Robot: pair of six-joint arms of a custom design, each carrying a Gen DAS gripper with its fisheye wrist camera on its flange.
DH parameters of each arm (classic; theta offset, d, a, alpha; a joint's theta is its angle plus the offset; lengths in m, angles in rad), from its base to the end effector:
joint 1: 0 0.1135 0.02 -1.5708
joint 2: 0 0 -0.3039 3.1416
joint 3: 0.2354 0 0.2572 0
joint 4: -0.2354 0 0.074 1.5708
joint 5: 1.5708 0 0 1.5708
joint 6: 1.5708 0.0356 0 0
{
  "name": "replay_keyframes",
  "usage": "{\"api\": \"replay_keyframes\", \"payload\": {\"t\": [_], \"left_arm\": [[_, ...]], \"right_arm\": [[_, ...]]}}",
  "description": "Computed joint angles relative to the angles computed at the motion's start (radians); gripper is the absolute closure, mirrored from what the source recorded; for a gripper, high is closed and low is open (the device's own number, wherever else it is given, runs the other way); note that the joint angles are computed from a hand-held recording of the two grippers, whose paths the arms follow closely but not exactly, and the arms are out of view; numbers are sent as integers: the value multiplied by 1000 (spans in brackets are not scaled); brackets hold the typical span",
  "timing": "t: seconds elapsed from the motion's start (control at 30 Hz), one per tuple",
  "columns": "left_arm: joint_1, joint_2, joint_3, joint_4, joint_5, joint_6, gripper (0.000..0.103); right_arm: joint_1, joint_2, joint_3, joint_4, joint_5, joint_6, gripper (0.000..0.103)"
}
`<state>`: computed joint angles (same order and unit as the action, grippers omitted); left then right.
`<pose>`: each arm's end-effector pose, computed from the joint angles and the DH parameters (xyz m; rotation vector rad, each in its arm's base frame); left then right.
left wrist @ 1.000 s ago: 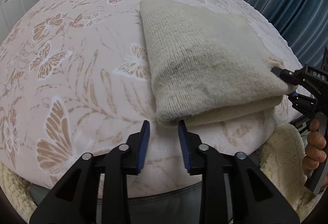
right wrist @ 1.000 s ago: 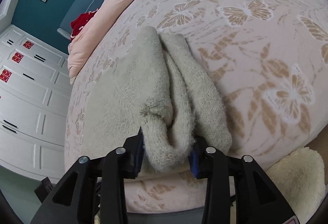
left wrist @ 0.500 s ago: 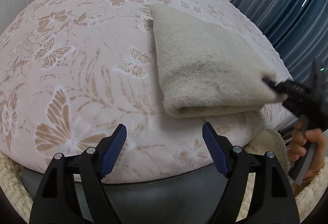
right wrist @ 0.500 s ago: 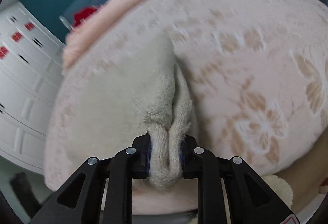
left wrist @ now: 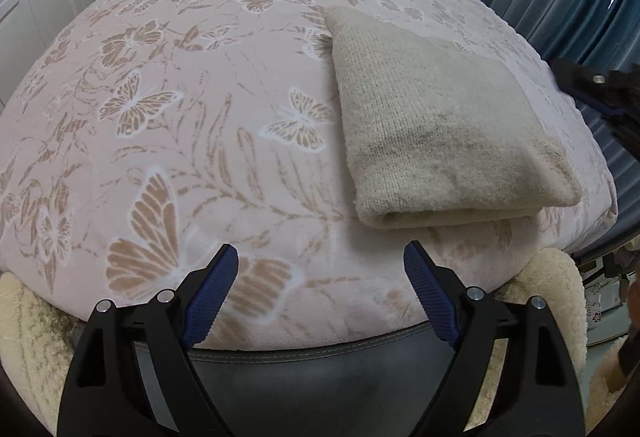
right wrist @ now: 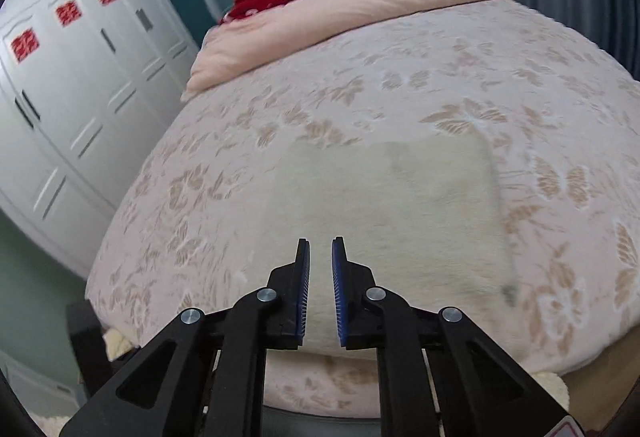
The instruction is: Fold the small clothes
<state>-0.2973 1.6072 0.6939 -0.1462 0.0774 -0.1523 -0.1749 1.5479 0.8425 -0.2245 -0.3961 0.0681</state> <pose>0.2717 -0.0861 0.1604 0.2186 2.6398 -0.2543 0.3040 -0.0398 0.2152 0.1349 2.4495 0.4471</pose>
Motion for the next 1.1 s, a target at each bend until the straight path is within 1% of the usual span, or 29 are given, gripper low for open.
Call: {"api": "replay_keyframes", "payload": {"t": [0.03, 0.07, 0.1, 0.13, 0.17, 0.2, 0.23, 0.33, 0.37, 0.4, 0.47, 0.5, 0.53, 0.6, 0.63, 0.67, 0.7, 0.73, 0.77, 0.83, 0.93, 0.97, 1.0, 1.03, 1.07, 1.1], "left_arm": [[-6, -11, 0, -8, -23, 2, 16], [-5, -22, 1, -14, -40, 8, 16], [-2, -33, -1, -18, -50, 16, 16], [3, -42, -2, -25, -60, 24, 15], [9, -46, -1, -32, -68, 29, 15], [18, -52, -3, -34, -66, 37, 15], [29, -57, -11, -29, -58, 43, 15], [44, -42, -20, -25, -40, 33, 14], [42, -31, -18, -25, -31, 25, 14], [35, -22, -14, -29, -31, 12, 14], [19, -14, -4, -40, -21, 1, 14], [12, -21, -1, -43, -17, 2, 14], [3, -30, 1, -44, -21, 4, 14], [-7, -48, 12, -55, -15, 22, 13], [-8, -54, 21, -61, -12, 34, 11], [-10, -55, 31, -64, -13, 38, 10], [-8, -53, 41, -59, -5, 37, 10], [-4, -44, 54, -55, 8, 31, 9], [-5, -25, 78, -61, 21, 18, 9], [-12, 26, 136, -80, 50, -17, 9], [-39, 85, 221, -108, 101, -80, 9], [-52, 99, 244, -114, 114, -96, 9], [-66, 113, 266, -119, 118, -106, 9], [-82, 126, 289, -128, 113, -113, 9], [-98, 135, 309, -136, 102, -116, 9], [-112, 142, 323, -139, 94, -116, 9]], "right_arm": [[48, 94, 18, 0, 5, -9, 93], [85, 206, 62, -57, 0, -19, 93], [128, 296, 59, -33, 44, 13, 98], [143, 335, 40, -8, 51, 17, 99], [144, 324, 29, -2, 44, -2, 99], [157, 270, 9, 6, 76, 18, 99], [148, 228, 13, -17, 76, 28, 99], [110, 124, 34, -40, 41, 44, 98], [108, 116, 40, -37, 42, 49, 95], [104, 138, 44, -14, 19, 44, 91], [136, 254, 99, -55, 62, 18, 92], [151, 305, 97, -26, 87, -5, 96], [156, 305, 68, 34, 85, -4, 96], [124, 251, 75, -8, 41, 17, 96], [95, 207, 70, -20, 17, 39, 94], [58, 153, 46, -5, 6, 54, 83], [11, 99, 16, 23, 16, 52, 57], [-36, 71, 17, 16, 41, 57, 44], [-90, 59, 13, 32, 64, 60, 36], [-180, 121, 70, -1, 79, 52, 36], [-249, 317, 229, -128, 55, 41, 36], [-253, 373, 266, -153, 42, 37, 41], [-253, 419, 293, -169, 0, 27, 72], [-247, 432, 297, -160, -23, 23, 83], [-242, 420, 308, -162, -28, 28, 86], [-245, 382, 300, -141, -74, 20, 88]]}}
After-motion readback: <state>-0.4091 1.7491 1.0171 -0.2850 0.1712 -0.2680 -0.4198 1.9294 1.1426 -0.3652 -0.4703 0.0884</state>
